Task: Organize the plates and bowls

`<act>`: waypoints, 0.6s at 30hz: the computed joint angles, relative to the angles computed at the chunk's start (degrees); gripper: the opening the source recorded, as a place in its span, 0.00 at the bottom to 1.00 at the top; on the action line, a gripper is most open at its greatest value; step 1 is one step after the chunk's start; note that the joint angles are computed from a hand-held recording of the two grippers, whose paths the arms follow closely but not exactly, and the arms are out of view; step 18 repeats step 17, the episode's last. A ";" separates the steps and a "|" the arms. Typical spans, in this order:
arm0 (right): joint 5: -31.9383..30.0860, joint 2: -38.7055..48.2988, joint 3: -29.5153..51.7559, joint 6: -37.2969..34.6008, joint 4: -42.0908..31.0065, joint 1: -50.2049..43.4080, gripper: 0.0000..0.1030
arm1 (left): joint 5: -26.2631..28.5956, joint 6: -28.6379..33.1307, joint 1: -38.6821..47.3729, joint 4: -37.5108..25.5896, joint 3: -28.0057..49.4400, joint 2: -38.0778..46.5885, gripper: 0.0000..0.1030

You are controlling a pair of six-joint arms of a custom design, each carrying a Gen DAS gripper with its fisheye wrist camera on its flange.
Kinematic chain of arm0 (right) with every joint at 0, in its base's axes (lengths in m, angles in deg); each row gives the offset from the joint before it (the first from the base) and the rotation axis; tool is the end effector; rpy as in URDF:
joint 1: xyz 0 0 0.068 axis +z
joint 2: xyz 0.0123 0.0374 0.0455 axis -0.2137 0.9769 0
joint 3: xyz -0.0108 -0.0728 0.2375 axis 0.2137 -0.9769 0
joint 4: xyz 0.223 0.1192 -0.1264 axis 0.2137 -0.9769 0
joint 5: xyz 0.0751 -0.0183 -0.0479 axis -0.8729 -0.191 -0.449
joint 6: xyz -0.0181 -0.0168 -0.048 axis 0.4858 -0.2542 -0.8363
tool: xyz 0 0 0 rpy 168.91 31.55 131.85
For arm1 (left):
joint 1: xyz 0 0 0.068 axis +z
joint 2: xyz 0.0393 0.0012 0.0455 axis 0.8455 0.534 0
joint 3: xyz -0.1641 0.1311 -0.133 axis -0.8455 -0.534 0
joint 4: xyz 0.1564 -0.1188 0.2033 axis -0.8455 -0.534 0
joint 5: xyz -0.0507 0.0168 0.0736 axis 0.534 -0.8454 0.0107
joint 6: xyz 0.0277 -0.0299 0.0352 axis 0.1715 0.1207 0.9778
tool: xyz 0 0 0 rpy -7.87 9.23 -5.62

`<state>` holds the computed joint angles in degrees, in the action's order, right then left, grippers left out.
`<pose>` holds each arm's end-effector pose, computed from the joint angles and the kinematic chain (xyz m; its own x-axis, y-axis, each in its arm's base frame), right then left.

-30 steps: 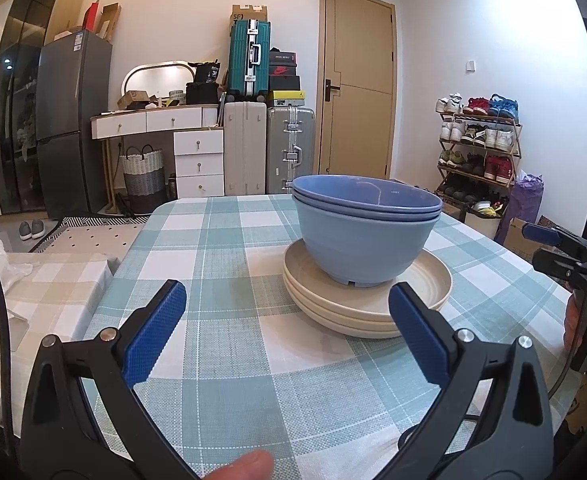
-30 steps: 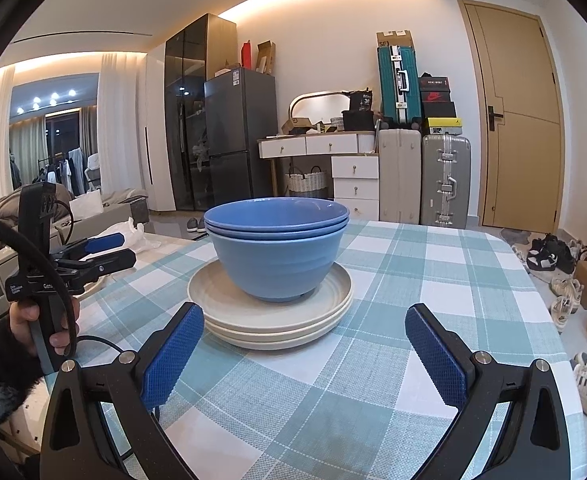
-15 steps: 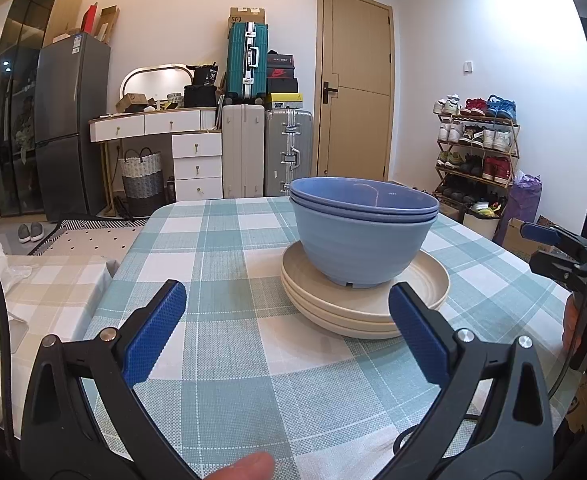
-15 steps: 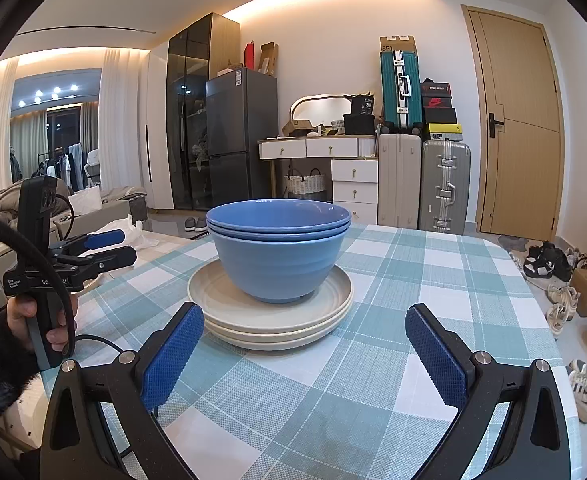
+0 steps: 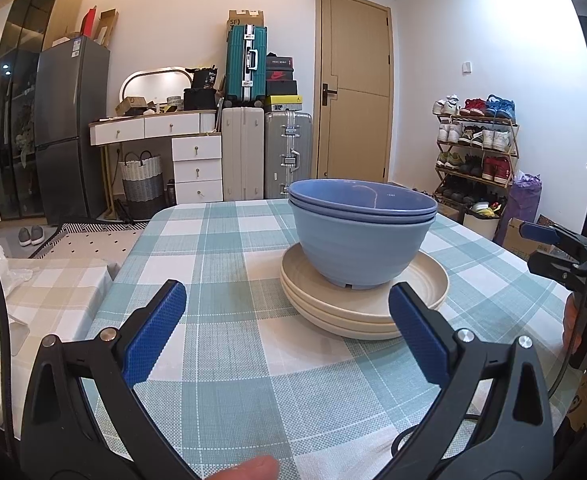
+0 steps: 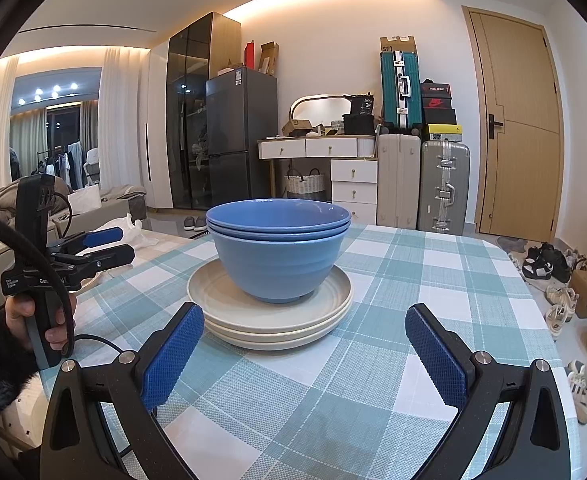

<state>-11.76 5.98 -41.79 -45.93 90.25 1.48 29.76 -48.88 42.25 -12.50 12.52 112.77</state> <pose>0.1866 0.0402 0.0485 -0.3541 0.0277 -0.9348 -0.0567 0.9971 0.0511 0.2298 -0.0748 0.0902 -0.3264 0.1581 -0.9319 0.5488 0.8344 -0.0507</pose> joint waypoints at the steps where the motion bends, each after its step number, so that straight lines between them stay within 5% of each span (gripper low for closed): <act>1: -0.06 -0.17 -0.02 -0.10 -0.17 -0.07 1.00 | 0.00 0.00 0.00 0.00 0.00 0.00 0.98; 18: -0.58 -0.80 -0.15 -0.33 -0.71 -0.36 1.00 | 0.52 0.34 0.24 -0.36 -0.20 -0.83 0.98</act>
